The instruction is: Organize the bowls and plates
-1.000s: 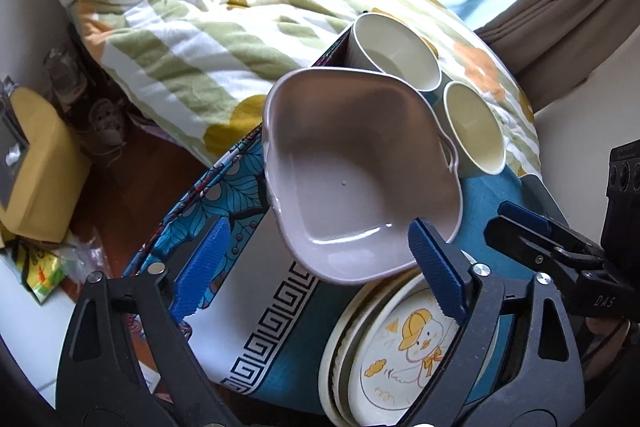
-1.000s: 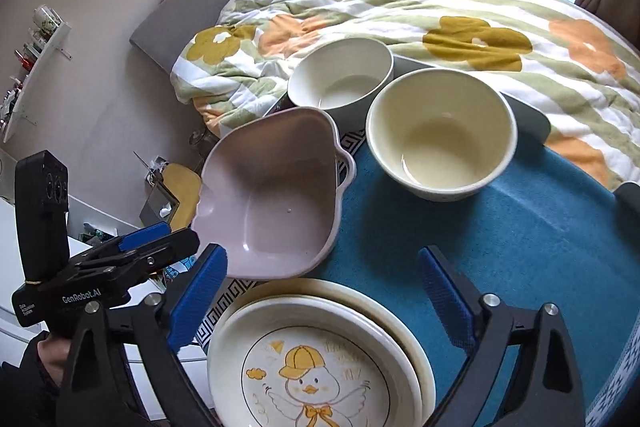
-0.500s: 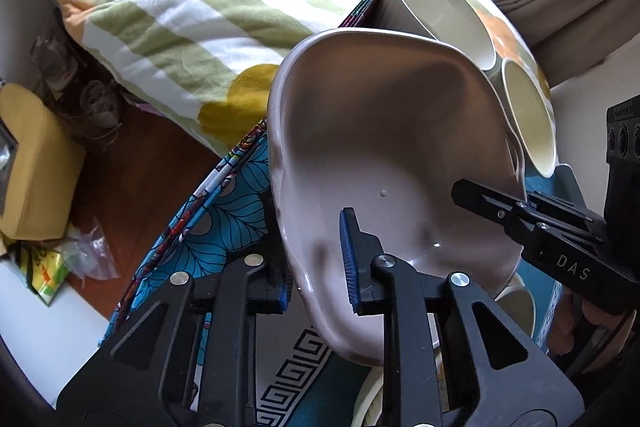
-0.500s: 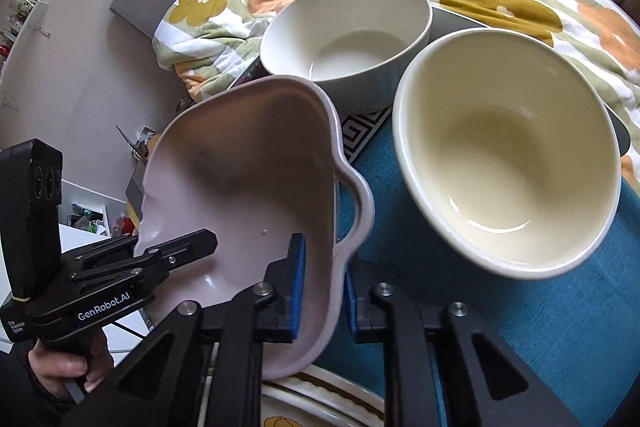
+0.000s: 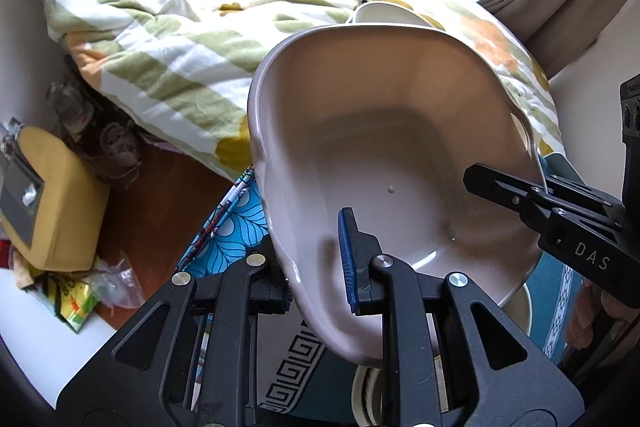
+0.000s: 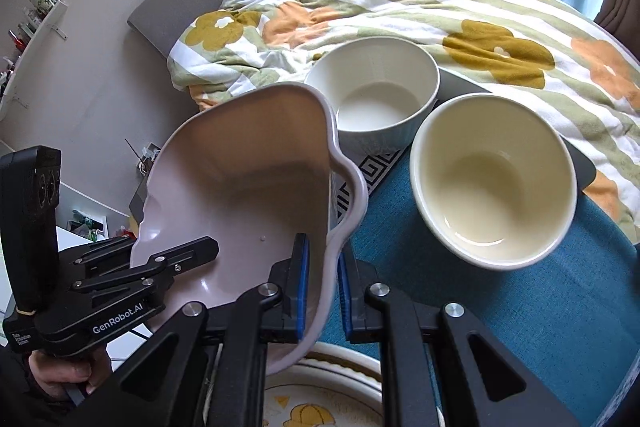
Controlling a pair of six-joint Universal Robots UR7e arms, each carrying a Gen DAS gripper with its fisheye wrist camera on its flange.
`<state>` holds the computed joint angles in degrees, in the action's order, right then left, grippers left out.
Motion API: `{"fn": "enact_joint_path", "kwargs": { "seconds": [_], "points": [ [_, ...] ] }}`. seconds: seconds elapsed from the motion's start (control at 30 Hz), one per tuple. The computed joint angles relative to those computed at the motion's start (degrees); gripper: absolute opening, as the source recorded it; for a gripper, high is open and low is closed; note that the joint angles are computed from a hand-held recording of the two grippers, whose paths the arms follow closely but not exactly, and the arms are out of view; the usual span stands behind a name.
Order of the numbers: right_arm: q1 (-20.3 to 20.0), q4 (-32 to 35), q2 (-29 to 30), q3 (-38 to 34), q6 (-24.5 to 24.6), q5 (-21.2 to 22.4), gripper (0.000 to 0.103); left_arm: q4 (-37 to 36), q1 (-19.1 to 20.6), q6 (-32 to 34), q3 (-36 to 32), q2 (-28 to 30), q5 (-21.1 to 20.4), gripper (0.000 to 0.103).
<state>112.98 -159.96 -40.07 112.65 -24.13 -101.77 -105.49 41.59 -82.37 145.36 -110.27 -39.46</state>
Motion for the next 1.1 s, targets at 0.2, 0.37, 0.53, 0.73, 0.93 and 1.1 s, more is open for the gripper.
{"fn": "enact_joint_path", "kwargs": {
  "seconds": [0.2,0.37,0.53,0.73,0.93,1.1],
  "points": [
    [-0.5,-1.8,-9.0,7.0,0.0,1.9,0.013,11.8,-11.0,-12.0,-2.9,2.5,-1.4,0.017],
    [-2.6,-2.6,-19.1,14.7,-0.4,1.6,0.013,9.1,-17.6,-14.5,-3.6,9.2,-4.3,0.017],
    [-5.6,-3.2,-29.2,21.2,0.1,0.4,0.013,-0.4,-21.6,-11.3,-4.6,19.1,-6.8,0.017],
    [-10.1,-2.6,-40.1,26.5,-0.1,-1.1,0.013,-14.7,-22.8,-3.2,-6.3,30.6,-8.8,0.017],
    [-16.3,-2.1,-51.1,31.2,-1.2,-3.6,0.013,-32.9,-21.0,8.8,-9.6,44.1,-12.7,0.017],
    [-23.7,-1.6,-57.7,33.8,-3.0,-4.9,0.012,-44.0,-18.2,17.5,-13.6,54.9,-17.0,0.017]
  ]
}}
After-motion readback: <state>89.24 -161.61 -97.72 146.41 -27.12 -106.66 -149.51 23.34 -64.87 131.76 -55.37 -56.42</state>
